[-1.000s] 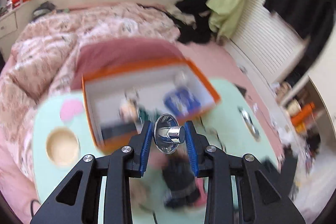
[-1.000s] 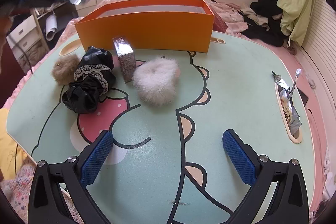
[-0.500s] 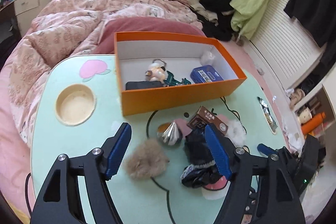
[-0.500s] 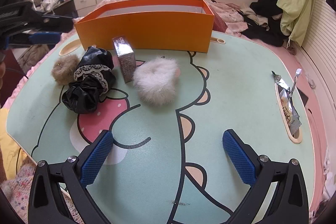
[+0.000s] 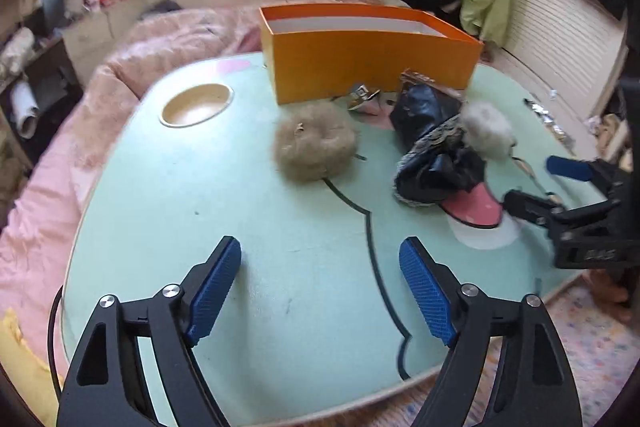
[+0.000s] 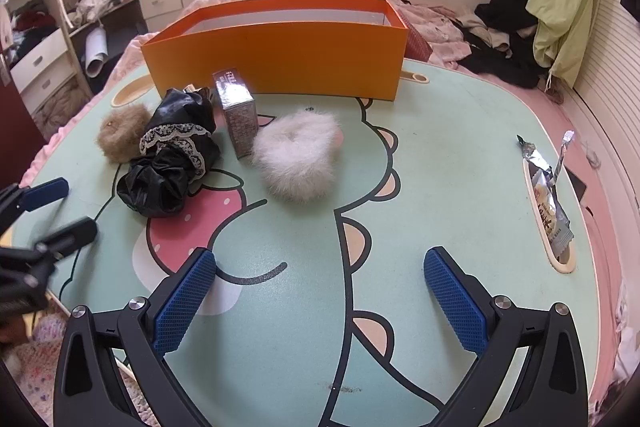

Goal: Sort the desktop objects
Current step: 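Place the silver metal piece on the table near the scrunchies, left gripper, then grasp the white-haired figurine keychain in the orange box with the right gripper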

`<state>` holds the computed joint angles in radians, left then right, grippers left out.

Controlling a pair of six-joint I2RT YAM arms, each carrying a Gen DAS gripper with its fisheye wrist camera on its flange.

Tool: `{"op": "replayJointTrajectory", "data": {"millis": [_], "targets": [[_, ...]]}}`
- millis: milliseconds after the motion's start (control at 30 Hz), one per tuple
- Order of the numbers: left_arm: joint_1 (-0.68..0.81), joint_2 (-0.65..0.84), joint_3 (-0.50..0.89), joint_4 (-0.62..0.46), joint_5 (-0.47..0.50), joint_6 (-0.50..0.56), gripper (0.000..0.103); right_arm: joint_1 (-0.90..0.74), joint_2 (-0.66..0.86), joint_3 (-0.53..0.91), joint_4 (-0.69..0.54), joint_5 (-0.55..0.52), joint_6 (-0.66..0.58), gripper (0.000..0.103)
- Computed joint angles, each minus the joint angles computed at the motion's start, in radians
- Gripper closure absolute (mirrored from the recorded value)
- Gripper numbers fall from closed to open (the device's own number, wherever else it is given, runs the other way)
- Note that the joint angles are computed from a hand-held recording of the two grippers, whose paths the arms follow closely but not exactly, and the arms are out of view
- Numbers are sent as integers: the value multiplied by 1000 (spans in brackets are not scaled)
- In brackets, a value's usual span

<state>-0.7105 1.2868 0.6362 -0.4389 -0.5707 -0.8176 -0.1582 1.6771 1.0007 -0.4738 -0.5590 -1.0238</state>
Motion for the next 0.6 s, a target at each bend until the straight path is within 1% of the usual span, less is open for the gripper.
{"op": "replayJointTrajectory", "data": {"millis": [33, 67, 133, 167, 200, 267, 333, 367, 400, 433, 467, 500, 533, 600], "targets": [[-16, 18, -8, 31, -36, 11, 4, 1, 0, 4, -4, 3, -3, 0], [-5, 15, -23, 72, -9, 39, 0, 1, 6, 15, -18, 5, -10, 0], [7, 1, -29, 85, 12, 65, 0, 18, 13, 46, -56, 21, -14, 3], [5, -2, -30, 86, 9, 69, 0, 26, 10, 59, -74, 20, -8, 8], [3, -7, -33, 90, 7, 71, 0, 35, 6, 81, -105, 10, 2, 10], [-1, -13, -42, 97, 5, 73, 0, 63, -8, 148, -187, -38, 44, 10], [-3, 0, -38, 105, 2, 71, 0, 117, -24, 215, -247, -63, 114, 10], [-1, 12, -37, 117, 3, 75, 0, 159, -12, 273, -293, -65, 158, 12], [0, 14, -36, 118, 4, 75, 0, 201, 13, 335, -341, -60, 200, 20], [1, 20, -34, 123, 5, 76, 0, 249, 55, 418, -399, -46, 252, 25], [0, 19, -36, 125, 5, 76, 0, 302, 113, 516, -464, -26, 309, 33], [0, 19, -36, 125, 5, 76, 0, 349, 170, 607, -517, -4, 358, 36], [0, 19, -36, 125, 5, 76, 0, 401, 237, 709, -562, 26, 417, 36], [-1, 22, -38, 131, 3, 75, 0, 471, 305, 804, -576, 84, 485, 36]]}}
